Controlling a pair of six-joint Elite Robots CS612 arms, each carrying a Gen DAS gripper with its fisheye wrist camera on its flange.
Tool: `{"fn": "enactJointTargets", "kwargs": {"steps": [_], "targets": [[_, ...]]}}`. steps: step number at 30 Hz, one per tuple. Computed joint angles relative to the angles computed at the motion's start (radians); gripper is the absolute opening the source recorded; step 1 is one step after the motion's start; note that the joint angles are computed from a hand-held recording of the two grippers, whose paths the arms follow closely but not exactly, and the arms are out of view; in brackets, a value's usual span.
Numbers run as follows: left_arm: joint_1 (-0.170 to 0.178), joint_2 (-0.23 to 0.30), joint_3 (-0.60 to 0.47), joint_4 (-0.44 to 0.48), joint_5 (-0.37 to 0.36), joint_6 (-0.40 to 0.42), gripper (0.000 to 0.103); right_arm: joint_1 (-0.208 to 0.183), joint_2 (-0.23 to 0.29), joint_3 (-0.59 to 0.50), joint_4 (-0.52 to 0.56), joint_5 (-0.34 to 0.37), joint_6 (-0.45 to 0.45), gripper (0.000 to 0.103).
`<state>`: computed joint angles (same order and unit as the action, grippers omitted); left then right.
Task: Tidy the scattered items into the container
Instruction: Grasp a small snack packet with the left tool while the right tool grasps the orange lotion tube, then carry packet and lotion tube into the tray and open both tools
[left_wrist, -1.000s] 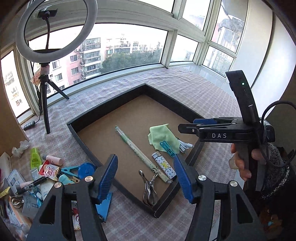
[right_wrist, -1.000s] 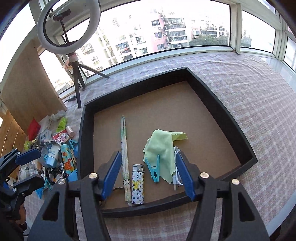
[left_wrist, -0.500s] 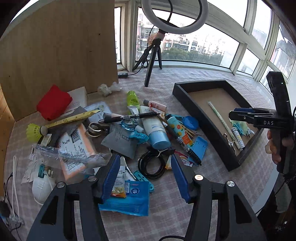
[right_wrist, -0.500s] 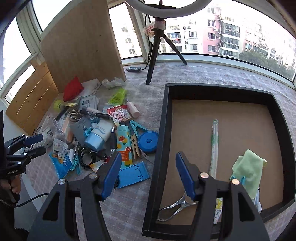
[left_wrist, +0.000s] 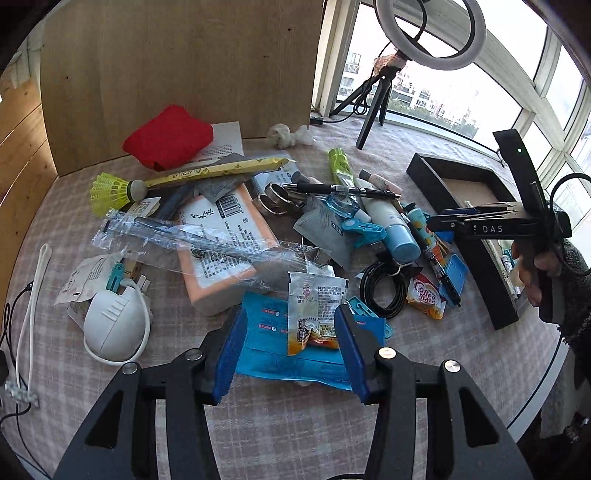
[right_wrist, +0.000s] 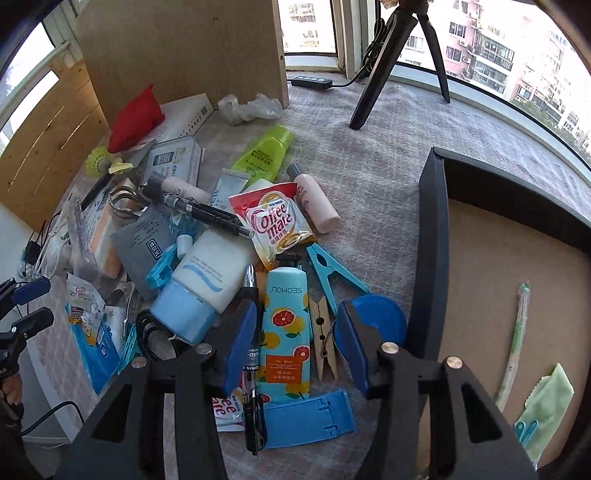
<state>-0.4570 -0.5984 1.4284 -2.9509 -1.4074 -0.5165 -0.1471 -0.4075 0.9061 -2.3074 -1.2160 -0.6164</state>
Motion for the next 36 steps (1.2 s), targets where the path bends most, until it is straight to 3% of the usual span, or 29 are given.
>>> {"fn": "enactJointTargets", "kwargs": {"steps": [6,13,17,20,27,30,34,36], "targets": [[0.007,0.025,-0.041,0.029,-0.039,0.031,0.046,0.005,0.016,-0.025,0.025,-0.003,-0.006,0.045],[0.016,0.047,-0.076,0.055,-0.076,0.033,0.022,0.011,0.027,-0.050,0.049,-0.002,-0.012,0.045],[0.017,0.049,-0.077,0.054,-0.085,0.031,0.021,0.005,0.027,-0.057,0.080,0.029,0.011,0.033],[0.018,0.045,-0.068,0.039,-0.084,0.031,0.021,-0.002,0.030,-0.064,0.087,0.040,0.037,0.032],[0.021,0.049,-0.071,0.046,-0.089,0.023,0.021,0.020,0.032,-0.058,0.072,-0.035,-0.031,0.032],[0.021,0.053,-0.074,0.043,-0.101,0.023,0.020,0.024,0.035,-0.062,0.055,-0.033,-0.028,0.030],[0.022,0.059,-0.080,0.044,-0.117,0.028,0.008,0.021,0.034,-0.064,0.066,-0.026,-0.030,0.026],[0.019,0.057,-0.073,0.023,-0.108,0.028,0.008,0.016,0.023,-0.045,0.057,-0.010,-0.028,0.026]]}}
